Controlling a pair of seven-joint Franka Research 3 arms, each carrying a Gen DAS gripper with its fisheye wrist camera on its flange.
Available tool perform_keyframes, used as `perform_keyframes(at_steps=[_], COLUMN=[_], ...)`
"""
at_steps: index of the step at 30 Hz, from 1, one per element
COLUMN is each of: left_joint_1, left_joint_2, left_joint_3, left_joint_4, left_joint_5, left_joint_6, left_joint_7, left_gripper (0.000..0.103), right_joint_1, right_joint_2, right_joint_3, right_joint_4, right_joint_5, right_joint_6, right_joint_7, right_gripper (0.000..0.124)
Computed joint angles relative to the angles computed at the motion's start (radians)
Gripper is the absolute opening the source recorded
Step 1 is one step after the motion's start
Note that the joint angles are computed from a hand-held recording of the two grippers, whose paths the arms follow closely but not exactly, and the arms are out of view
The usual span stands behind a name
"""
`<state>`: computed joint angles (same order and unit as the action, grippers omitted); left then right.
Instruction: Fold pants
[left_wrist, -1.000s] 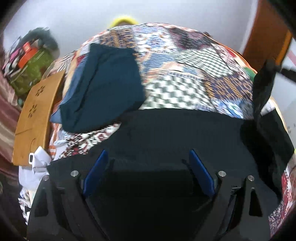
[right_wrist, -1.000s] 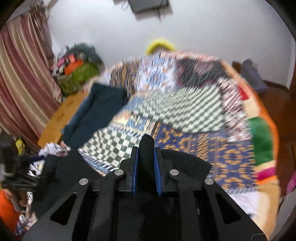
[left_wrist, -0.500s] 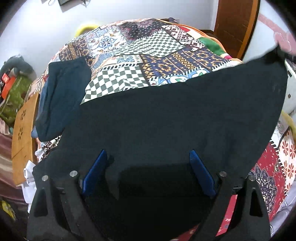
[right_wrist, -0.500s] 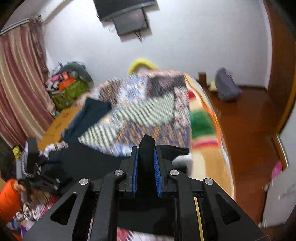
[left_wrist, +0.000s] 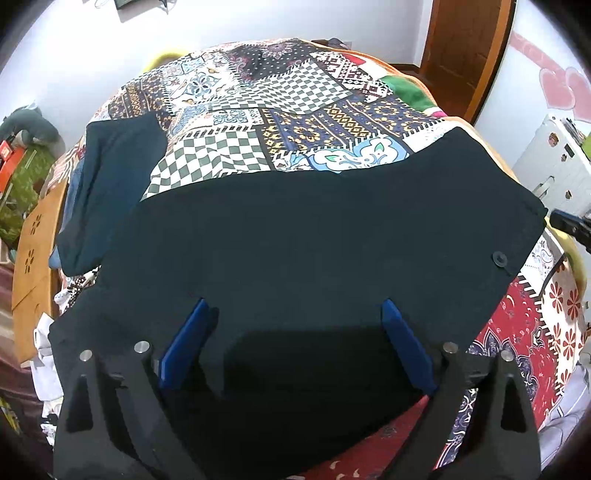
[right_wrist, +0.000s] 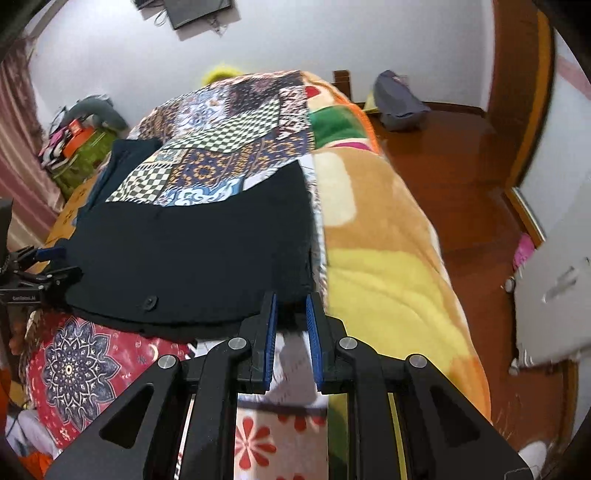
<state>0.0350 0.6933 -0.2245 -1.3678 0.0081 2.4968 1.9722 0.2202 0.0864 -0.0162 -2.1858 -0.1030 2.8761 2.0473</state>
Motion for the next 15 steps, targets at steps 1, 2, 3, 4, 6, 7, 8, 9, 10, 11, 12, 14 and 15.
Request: perform_keyframes(at_steps=[1, 2, 3, 4, 6, 7, 8, 9, 10, 11, 12, 14, 15], left_joint_1=[0.0, 0.0, 0.0, -0.002, -0.002, -0.001, -0.002, -0.002, -0.002, -0.001, -0.001, 0.001, 0.0], left_joint_2=[0.004, 0.005, 0.007, 0.007, 0.007, 0.008, 0.01, 0.011, 0.011, 0.01, 0.01, 0.013, 0.012], left_joint_3=[-0.003, -0.005, -0.006, -0.007, -0.009, -0.011, -0.012, -0.012, -0.012, -0.013, -0.013, -0.015, -0.015], left_joint_4=[0.004, 0.006, 0.005, 0.004, 0.002, 0.002, 0.005, 0.007, 0.008, 0.005, 0.005, 0.008, 0.007], left_joint_5=[-0.002, -0.003, -0.004, -0.004, -0.006, -0.008, -0.01, -0.011, -0.012, -0.013, -0.015, -0.019, -0.019], left_joint_6=[-0.002, -0.003, -0.001, 0.001, 0.005, 0.004, 0.001, -0.001, 0.0, 0.001, 0.002, 0.0, -0.001], left_joint_7=[0.002, 0.003, 0.005, 0.005, 0.007, 0.009, 0.009, 0.008, 0.009, 0.01, 0.011, 0.012, 0.012], left_gripper=[0.096, 0.096, 0.096, 0.096, 0.096, 0.096, 0.096, 0.097, 0.097, 0.097, 0.097, 0.097, 0.097], right_joint_1=[0.002, -0.003, -0.006, -0.005, 0.005, 0.008, 0.007, 0.004, 0.001, -0.002, -0.006, -0.02, -0.019], right_joint_2=[-0.01, -0.016, -0.022, -0.024, -0.017, -0.011, 0.0, 0.015, 0.029, 0.043, 0.053, 0.075, 0.084], right_joint_3=[0.0, 0.014, 0.025, 0.03, 0.035, 0.039, 0.048, 0.06, 0.068, 0.076, 0.086, 0.107, 0.108], right_joint_4=[-0.011, -0.021, -0.031, -0.035, -0.038, -0.038, -0.032, -0.022, -0.012, -0.003, 0.004, 0.018, 0.022], right_joint_5=[0.004, 0.064, 0.12, 0.145, 0.16, 0.176, 0.221, 0.278, 0.328, 0.378, 0.429, 0.535, 0.561], right_joint_6=[0.001, 0.004, 0.008, 0.008, 0.025, 0.037, 0.044, 0.051, 0.057, 0.068, 0.079, 0.112, 0.129], right_joint_7=[0.015, -0.011, -0.034, -0.037, -0.009, -0.01, -0.035, -0.068, -0.094, -0.115, -0.138, -0.19, -0.2], right_gripper=[0.018, 0.027, 0.035, 0.051, 0.059, 0.059, 0.059, 0.059, 0.059, 0.059, 0.06, 0.062, 0.062])
